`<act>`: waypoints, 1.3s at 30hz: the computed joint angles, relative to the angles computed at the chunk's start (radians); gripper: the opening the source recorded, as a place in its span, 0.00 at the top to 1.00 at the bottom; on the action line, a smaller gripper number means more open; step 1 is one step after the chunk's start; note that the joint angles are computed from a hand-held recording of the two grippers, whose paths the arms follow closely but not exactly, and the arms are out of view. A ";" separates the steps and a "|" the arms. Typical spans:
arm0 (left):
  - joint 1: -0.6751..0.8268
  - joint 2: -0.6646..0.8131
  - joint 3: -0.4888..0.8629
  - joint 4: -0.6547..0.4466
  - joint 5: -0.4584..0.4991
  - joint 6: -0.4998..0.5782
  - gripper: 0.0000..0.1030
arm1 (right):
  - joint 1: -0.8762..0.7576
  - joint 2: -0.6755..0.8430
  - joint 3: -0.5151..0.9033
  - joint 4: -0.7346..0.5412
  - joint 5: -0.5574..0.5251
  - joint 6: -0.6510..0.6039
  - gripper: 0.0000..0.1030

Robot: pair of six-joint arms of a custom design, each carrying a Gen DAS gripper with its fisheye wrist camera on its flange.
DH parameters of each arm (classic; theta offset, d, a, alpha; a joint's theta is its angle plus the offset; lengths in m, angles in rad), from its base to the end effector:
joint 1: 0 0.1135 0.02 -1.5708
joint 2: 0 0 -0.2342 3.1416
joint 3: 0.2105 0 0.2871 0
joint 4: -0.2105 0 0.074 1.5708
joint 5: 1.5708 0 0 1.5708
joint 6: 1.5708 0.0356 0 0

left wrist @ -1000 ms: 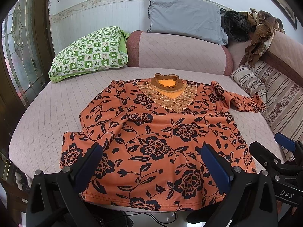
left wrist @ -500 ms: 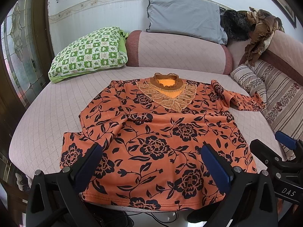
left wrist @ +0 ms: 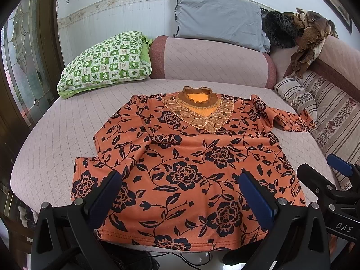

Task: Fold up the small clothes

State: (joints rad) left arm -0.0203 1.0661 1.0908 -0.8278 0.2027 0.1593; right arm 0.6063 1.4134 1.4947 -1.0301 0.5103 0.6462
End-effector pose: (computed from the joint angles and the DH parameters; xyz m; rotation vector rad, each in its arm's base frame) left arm 0.2614 -0.0125 0.3071 0.3079 2.3394 -0.1731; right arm 0.2724 0.1678 0.3420 0.2440 2.3471 -0.0540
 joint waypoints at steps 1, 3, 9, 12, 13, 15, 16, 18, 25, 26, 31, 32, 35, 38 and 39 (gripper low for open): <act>-0.004 0.006 0.003 0.001 -0.004 -0.001 0.00 | 0.000 0.001 0.001 -0.001 -0.001 0.001 0.00; -0.008 0.012 0.005 0.003 -0.007 0.000 0.00 | -0.003 0.001 -0.002 0.004 -0.007 -0.002 0.00; -0.017 0.022 0.005 0.010 -0.016 -0.001 0.00 | -0.010 0.001 -0.012 0.019 -0.017 -0.009 0.00; -0.022 0.033 0.008 0.014 -0.023 -0.004 0.00 | -0.019 0.000 -0.020 0.028 -0.027 -0.013 0.00; -0.025 0.037 0.009 0.015 -0.026 -0.005 0.00 | -0.021 0.000 -0.023 0.030 -0.029 -0.013 0.00; -0.028 0.043 0.009 0.019 -0.030 -0.007 0.00 | -0.024 0.001 -0.025 0.033 -0.034 -0.013 0.00; -0.030 0.044 0.009 0.019 -0.032 -0.008 0.00 | -0.027 0.001 -0.028 0.035 -0.038 -0.014 0.00; -0.034 0.050 0.010 0.022 -0.036 -0.009 0.00 | -0.031 -0.001 -0.035 0.040 -0.042 -0.016 0.00; -0.031 0.085 0.000 0.052 -0.039 -0.006 0.00 | -0.083 -0.034 -0.093 0.089 -0.098 -0.027 0.00; -0.026 0.098 0.003 0.054 -0.035 -0.005 0.00 | -0.105 -0.051 -0.115 0.107 -0.125 -0.025 0.00; -0.007 0.192 0.003 0.102 -0.058 0.013 0.00 | -0.396 -0.235 -0.336 0.270 -0.381 -0.016 0.00; -0.004 0.213 0.007 0.110 -0.059 0.014 0.00 | -0.474 -0.261 -0.372 0.303 -0.430 -0.018 0.00; 0.008 0.294 0.031 0.127 -0.057 0.010 0.00 | -0.764 -0.247 -0.424 0.391 -0.613 -0.006 0.00; 0.011 0.363 0.057 0.157 -0.067 0.006 0.00 | -1.024 -0.054 -0.351 0.469 -0.756 0.020 0.08; 0.012 0.380 0.064 0.166 -0.069 0.006 0.00 | -1.072 0.016 -0.308 0.482 -0.773 0.026 0.11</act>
